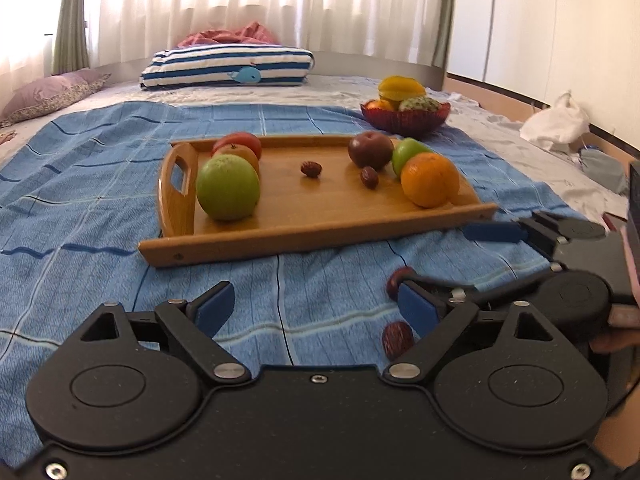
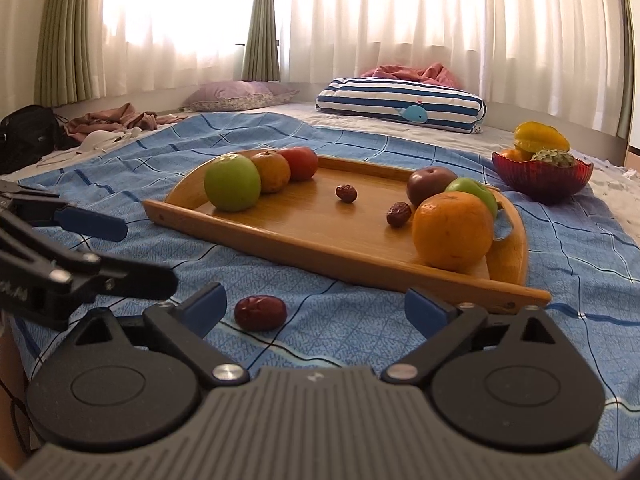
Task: Organize fruits
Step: 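Withdraw both open tools from the tray toward the remaining dates on the blanket, then close left gripper on a red date while right gripper closes on another date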
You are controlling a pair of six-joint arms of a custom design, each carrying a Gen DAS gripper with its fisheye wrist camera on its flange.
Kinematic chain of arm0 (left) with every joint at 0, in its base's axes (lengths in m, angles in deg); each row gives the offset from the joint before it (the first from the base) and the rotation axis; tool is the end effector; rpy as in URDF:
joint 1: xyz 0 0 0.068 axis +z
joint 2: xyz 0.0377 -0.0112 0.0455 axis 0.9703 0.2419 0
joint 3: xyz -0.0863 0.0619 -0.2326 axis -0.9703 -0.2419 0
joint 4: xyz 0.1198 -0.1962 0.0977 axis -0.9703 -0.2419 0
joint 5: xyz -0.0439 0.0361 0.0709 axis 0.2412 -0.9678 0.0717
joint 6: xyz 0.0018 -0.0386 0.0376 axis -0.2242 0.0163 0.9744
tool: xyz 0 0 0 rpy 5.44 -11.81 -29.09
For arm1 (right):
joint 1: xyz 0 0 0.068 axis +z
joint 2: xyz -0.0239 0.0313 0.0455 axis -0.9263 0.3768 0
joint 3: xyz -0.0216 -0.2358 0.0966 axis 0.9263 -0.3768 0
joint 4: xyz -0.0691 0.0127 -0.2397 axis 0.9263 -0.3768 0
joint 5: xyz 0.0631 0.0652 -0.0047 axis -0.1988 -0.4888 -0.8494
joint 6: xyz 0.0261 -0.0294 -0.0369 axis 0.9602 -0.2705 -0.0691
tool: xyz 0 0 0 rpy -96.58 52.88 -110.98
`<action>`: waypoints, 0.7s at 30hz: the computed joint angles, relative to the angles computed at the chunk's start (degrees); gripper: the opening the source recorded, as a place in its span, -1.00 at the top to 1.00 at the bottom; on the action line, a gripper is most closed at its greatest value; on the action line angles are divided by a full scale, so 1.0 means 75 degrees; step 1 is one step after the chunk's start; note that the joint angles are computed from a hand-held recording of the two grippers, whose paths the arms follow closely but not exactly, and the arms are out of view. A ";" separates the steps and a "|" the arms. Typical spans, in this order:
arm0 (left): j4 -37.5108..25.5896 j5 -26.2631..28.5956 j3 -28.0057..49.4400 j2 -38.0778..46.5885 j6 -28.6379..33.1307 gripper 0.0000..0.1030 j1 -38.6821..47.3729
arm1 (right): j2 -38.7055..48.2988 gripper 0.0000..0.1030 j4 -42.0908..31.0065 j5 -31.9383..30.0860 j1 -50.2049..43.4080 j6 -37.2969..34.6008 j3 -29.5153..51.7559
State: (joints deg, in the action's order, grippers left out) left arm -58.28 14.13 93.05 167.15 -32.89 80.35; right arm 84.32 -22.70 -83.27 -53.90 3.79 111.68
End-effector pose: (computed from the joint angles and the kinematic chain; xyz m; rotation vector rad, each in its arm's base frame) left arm 0.2847 0.0058 0.1085 0.4304 2.1347 -0.3336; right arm 0.2799 0.0702 0.0789 -0.2847 2.0287 0.1498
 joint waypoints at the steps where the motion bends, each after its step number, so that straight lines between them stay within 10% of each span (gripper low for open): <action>1: -0.0077 0.0095 -0.0022 -0.0016 0.0090 -0.61 0.0050 | 0.0011 -0.97 0.0057 0.0061 0.0012 0.0046 -0.0020; 8: -0.0786 0.0452 -0.0013 -0.0058 0.0488 0.06 0.0141 | 0.0074 -0.85 0.0523 -0.0062 -0.0166 0.0421 -0.0199; 21: -0.0732 0.0598 -0.0583 -0.0520 0.0941 0.15 -0.0154 | 0.0213 -0.43 0.1055 -0.1037 -0.0226 -0.0085 -0.0481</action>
